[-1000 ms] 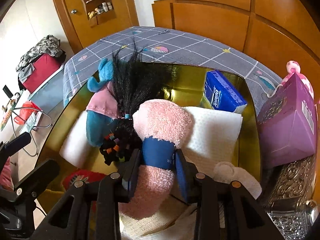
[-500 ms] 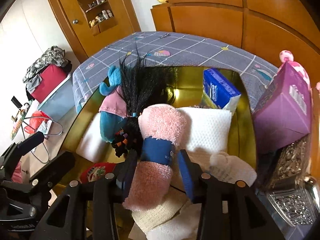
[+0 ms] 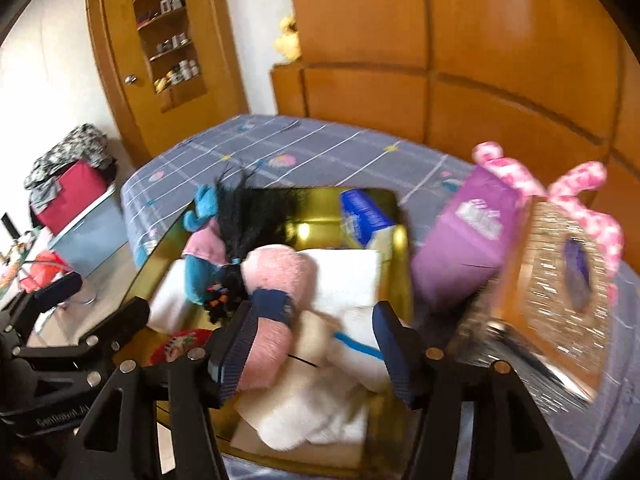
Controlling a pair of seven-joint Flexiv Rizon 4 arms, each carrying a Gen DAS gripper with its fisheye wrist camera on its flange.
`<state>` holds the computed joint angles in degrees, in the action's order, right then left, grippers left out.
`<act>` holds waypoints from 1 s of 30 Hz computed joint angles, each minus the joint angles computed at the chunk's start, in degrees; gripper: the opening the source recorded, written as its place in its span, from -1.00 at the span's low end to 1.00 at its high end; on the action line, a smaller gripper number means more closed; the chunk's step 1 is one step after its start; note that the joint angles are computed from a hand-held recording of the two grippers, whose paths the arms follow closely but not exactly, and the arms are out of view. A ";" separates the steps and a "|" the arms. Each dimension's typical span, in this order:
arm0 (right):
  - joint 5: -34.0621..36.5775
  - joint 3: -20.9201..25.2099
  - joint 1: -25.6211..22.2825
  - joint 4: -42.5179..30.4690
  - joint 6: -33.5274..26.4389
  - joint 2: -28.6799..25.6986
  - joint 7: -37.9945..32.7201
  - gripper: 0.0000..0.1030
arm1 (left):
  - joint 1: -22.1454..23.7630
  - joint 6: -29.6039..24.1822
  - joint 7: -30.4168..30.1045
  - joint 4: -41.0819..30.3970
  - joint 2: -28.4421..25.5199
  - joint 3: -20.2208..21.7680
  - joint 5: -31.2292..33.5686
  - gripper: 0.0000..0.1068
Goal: Organize soft objects
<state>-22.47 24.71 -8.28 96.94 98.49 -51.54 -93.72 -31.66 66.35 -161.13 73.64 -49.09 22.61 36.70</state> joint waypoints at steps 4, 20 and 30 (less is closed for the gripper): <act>3.55 -8.31 4.92 3.54 5.91 2.61 3.27 0.17 | -1.42 0.26 -0.71 -0.55 0.03 0.50 1.29 0.92; 3.56 -18.57 10.20 8.24 13.12 4.41 10.84 0.17 | -2.04 0.07 1.82 -1.21 -0.29 -0.99 0.78 0.92; 2.49 -19.09 10.34 8.34 13.35 4.25 12.22 0.17 | -1.68 0.08 2.33 -1.16 -0.49 -1.17 0.09 0.92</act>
